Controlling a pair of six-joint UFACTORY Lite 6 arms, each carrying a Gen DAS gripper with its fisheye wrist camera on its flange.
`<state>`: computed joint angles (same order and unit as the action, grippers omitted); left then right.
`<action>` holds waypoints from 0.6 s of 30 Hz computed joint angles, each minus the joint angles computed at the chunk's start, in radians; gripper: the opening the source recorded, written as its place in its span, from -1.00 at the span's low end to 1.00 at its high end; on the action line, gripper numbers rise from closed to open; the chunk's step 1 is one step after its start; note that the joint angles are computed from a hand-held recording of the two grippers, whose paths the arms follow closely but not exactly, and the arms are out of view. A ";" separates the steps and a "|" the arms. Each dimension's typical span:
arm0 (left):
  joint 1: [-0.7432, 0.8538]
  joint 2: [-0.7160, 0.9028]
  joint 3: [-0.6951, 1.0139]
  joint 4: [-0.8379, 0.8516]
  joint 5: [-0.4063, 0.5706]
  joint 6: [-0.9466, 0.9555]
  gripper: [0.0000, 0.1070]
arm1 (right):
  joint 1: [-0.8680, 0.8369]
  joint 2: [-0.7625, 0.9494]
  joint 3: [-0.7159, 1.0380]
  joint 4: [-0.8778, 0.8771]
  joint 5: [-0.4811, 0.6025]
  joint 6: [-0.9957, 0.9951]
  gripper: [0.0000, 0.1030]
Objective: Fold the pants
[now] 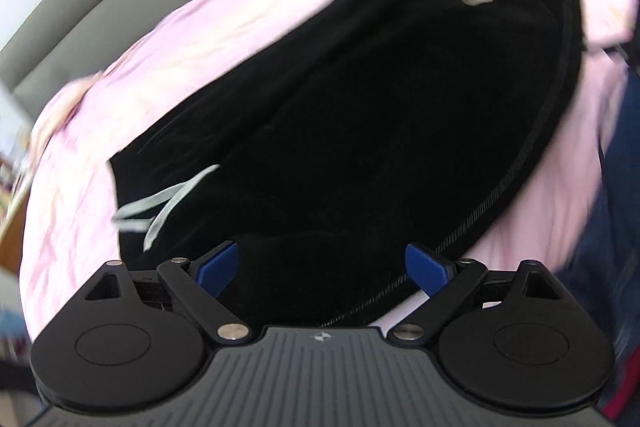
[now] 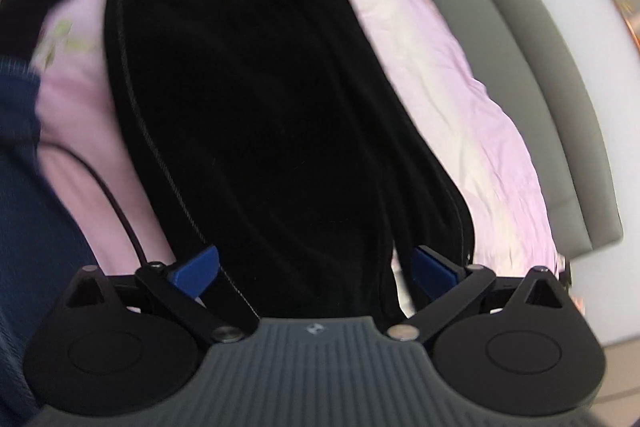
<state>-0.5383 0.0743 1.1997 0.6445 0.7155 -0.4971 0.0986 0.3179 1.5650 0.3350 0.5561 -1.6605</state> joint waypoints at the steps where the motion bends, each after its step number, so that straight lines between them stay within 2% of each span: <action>1: -0.002 -0.016 -0.045 0.017 -0.031 0.020 0.93 | 0.002 0.016 -0.012 -0.004 -0.026 -0.043 0.90; 4: 0.000 -0.024 -0.129 0.035 -0.111 0.076 0.93 | 0.009 0.082 0.028 -0.018 0.009 -0.119 0.90; 7: 0.023 -0.014 -0.175 -0.049 -0.205 0.213 0.93 | -0.011 0.149 0.092 0.043 0.082 -0.277 0.89; 9: 0.021 0.014 -0.194 -0.041 -0.235 0.253 0.93 | -0.003 0.231 0.198 0.003 0.135 -0.262 0.87; 11: 0.014 0.057 -0.202 0.061 -0.237 0.197 0.93 | 0.027 0.296 0.269 -0.066 0.177 -0.200 0.77; 15: 0.013 0.094 -0.248 0.282 -0.241 0.023 0.93 | -0.001 0.455 0.528 -0.081 0.346 -0.176 0.75; 18: 0.029 0.118 -0.239 0.324 -0.242 -0.022 0.93 | -0.007 0.545 0.672 -0.106 0.400 -0.147 0.76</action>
<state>-0.5098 0.1926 0.9602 0.9689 0.4730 -0.5188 0.0913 0.8633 2.2372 0.2289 0.9566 -1.8073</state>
